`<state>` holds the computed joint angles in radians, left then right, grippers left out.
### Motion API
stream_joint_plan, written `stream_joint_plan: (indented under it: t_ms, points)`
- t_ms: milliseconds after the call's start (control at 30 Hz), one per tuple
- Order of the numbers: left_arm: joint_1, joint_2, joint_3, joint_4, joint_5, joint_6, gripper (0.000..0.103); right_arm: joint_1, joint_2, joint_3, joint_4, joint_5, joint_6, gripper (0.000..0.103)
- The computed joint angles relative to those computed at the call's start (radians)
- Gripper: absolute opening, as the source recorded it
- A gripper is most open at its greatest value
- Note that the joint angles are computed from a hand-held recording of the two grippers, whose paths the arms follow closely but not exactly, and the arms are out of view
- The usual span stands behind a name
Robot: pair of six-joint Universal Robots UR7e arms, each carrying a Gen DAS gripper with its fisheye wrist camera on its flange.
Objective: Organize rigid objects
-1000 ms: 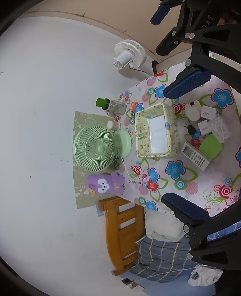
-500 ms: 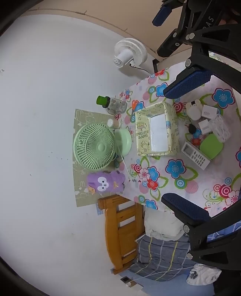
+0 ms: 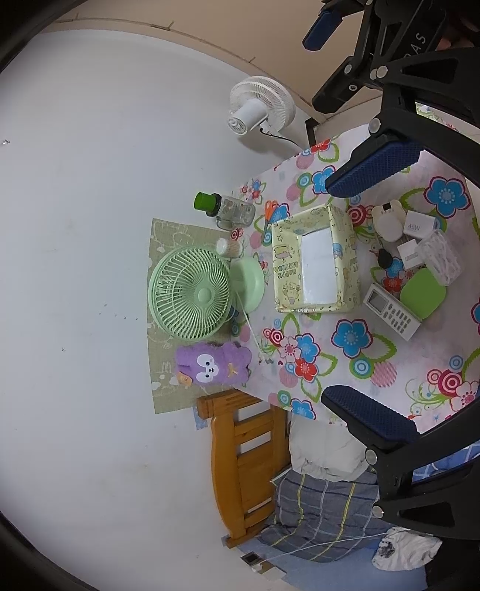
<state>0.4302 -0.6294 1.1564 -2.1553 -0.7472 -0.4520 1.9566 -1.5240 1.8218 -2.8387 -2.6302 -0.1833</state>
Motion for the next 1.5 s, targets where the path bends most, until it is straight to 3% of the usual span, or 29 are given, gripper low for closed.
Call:
stream_joint_plan:
  t_ms: [400, 600, 767, 1233, 1500]
  points:
    - [0.004, 0.016, -0.015, -0.008, -0.001, 0.022, 0.103, 0.003, 0.016, -0.002, -0.038, -0.037, -0.037, 0.103]
    - [0.009, 0.020, -0.022, -0.008, -0.005, 0.023, 0.103, -0.007, 0.008, -0.016, 0.033, -0.009, 0.018, 0.101]
    - [0.011, 0.021, -0.023, -0.015, -0.005, 0.031, 0.103, 0.000, 0.033, -0.032, 0.000, -0.033, -0.018, 0.101]
    - [0.024, 0.034, -0.071, 0.032, -0.031, 0.039, 0.103, 0.001, 0.036, -0.061, 0.098, -0.031, 0.088, 0.101]
    - [0.034, 0.039, -0.099, 0.070, -0.058, 0.012, 0.103, 0.006, 0.047, -0.070, 0.106, -0.043, 0.098, 0.101]
